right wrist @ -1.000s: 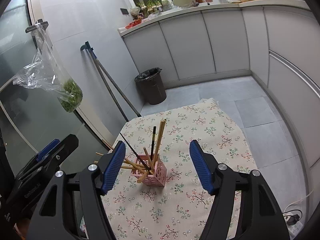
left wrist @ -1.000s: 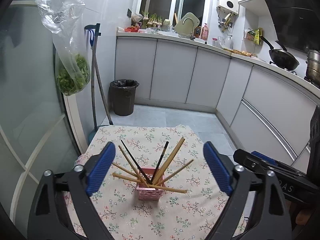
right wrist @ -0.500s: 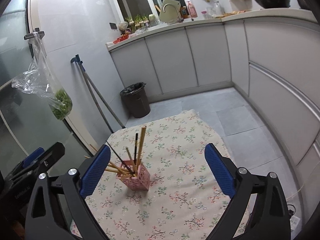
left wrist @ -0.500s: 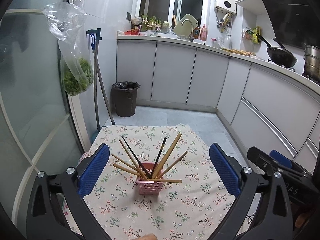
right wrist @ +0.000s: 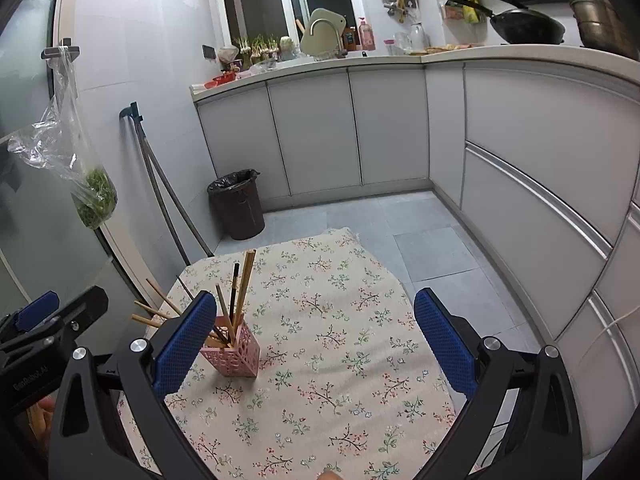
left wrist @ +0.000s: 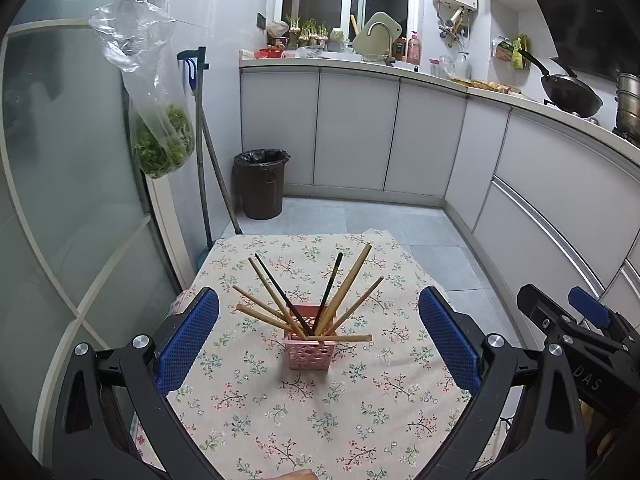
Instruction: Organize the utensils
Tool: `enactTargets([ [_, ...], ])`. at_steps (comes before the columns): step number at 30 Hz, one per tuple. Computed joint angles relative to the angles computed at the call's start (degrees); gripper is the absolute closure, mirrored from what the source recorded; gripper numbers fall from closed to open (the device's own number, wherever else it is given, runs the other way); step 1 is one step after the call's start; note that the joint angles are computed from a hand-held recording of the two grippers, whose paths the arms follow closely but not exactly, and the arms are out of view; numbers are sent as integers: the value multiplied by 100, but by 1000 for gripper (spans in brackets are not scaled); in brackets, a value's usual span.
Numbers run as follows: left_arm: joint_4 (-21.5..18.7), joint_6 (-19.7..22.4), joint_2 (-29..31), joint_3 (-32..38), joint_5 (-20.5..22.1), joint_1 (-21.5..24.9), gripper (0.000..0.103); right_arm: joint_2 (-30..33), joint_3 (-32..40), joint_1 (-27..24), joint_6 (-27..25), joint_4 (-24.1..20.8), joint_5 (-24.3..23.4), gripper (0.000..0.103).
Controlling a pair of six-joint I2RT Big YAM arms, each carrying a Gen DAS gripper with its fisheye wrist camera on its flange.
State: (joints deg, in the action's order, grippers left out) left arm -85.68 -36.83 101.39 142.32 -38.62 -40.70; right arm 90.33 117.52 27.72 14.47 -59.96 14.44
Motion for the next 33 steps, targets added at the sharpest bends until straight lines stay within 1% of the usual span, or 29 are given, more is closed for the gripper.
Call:
enactTargets([
  [3, -80, 2, 38, 72, -30, -19, 7, -21, -24, -9, 28, -18, -20, 7],
  [12, -111, 25, 76, 137, -82, -53, 7, -82, -106, -16, 69, -5, -104, 7],
  [33, -211, -27, 110, 229, -149, -85, 7, -99, -99, -3, 122, -58, -129, 7],
])
